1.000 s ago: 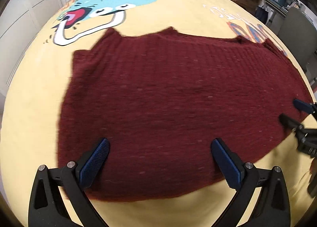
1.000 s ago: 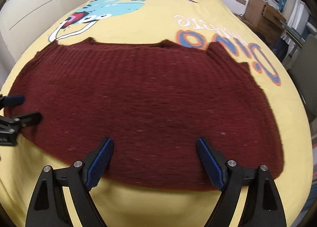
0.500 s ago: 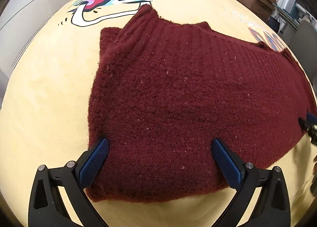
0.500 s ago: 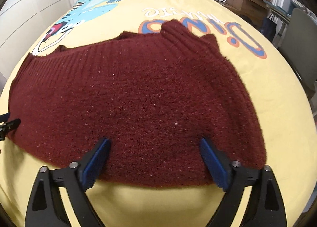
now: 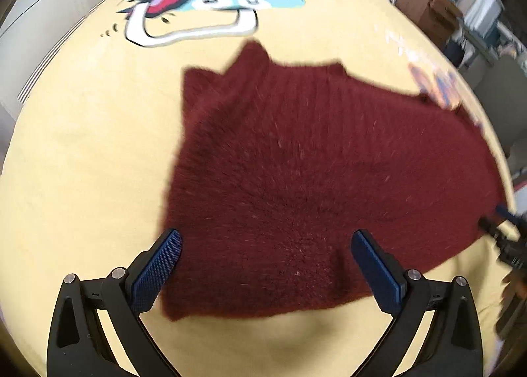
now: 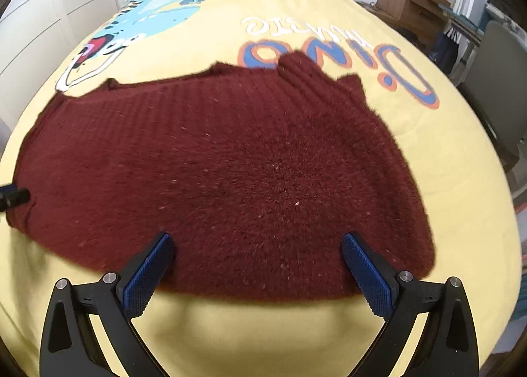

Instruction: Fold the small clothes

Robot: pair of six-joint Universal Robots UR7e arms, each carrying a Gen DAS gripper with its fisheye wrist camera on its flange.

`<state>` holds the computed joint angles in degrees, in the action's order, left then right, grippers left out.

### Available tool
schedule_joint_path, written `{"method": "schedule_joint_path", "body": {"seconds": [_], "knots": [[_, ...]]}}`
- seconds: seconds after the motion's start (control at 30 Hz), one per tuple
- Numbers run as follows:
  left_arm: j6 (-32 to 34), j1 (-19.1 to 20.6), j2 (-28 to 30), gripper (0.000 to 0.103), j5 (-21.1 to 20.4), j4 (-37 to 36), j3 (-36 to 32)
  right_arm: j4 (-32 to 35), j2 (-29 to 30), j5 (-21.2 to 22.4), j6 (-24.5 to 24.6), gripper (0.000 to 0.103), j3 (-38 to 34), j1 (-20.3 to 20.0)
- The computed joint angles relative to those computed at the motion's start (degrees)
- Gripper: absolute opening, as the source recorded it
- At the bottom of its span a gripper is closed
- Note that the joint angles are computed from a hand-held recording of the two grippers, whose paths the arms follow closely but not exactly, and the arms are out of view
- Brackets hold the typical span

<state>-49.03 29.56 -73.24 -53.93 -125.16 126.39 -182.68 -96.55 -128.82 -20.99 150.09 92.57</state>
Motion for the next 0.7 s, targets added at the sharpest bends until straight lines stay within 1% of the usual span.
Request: {"method": "schedule_joint_path", "body": {"seconds": [0.1, 0.2, 0.3, 0.37, 0.43, 0.47, 0.53, 0.6, 0.67, 0.7], "knots": [[-0.62, 0.32, -2.33, 0.102, 2.04, 4.25, -1.08, 1.88, -2.44, -0.63, 0.70, 0.102, 0.70, 2.01], [-0.11, 2.64, -3.26, 0.102, 1.79, 6.05, -1.56, 4.23, -5.36, -0.55, 2.11, 0.102, 1.60, 2.50], [2.00, 6.18, -3.39, 0.102, -1.79, 2.91, -0.73, 6.43, -8.29, -0.63, 3.69, 0.102, 2.69, 2.18], [2.20, 8.00, -2.70, 0.101, -4.64, 0.30, -0.11, 7.66, -9.88, -0.41, 4.37, 0.102, 3.43, 1.54], [3.12, 9.92, -2.20, 0.101, -8.19, -4.74, 1.25, 8.67, -11.08, -0.24, 4.38, 0.102, 3.93, 0.64], [3.30, 10.49, -2.02, 0.101, -9.42, -6.98, 1.76, 8.83, -11.29, -0.37, 4.33, 0.102, 4.10, 0.40], [3.51, 10.63, -1.67, 0.100, -10.30, -10.32, 2.86, 9.37, -11.92, -0.54, 4.11, 0.102, 4.39, -0.37], [4.86, 10.53, -0.85, 0.090, -11.67, -11.04, 2.77, 9.56, -12.66, -0.41, 3.93, 0.102, 4.66, -1.25], [5.32, 10.19, -0.04, 0.070, -12.40, -10.12, 1.93, 9.51, -13.27, -0.10, 3.78, 0.102, 4.82, -2.13], [5.55, 10.23, 0.11, 0.063, -13.15, -9.63, 1.39, 9.55, -13.65, 0.02, 3.77, 0.102, 4.89, -2.51]]}}
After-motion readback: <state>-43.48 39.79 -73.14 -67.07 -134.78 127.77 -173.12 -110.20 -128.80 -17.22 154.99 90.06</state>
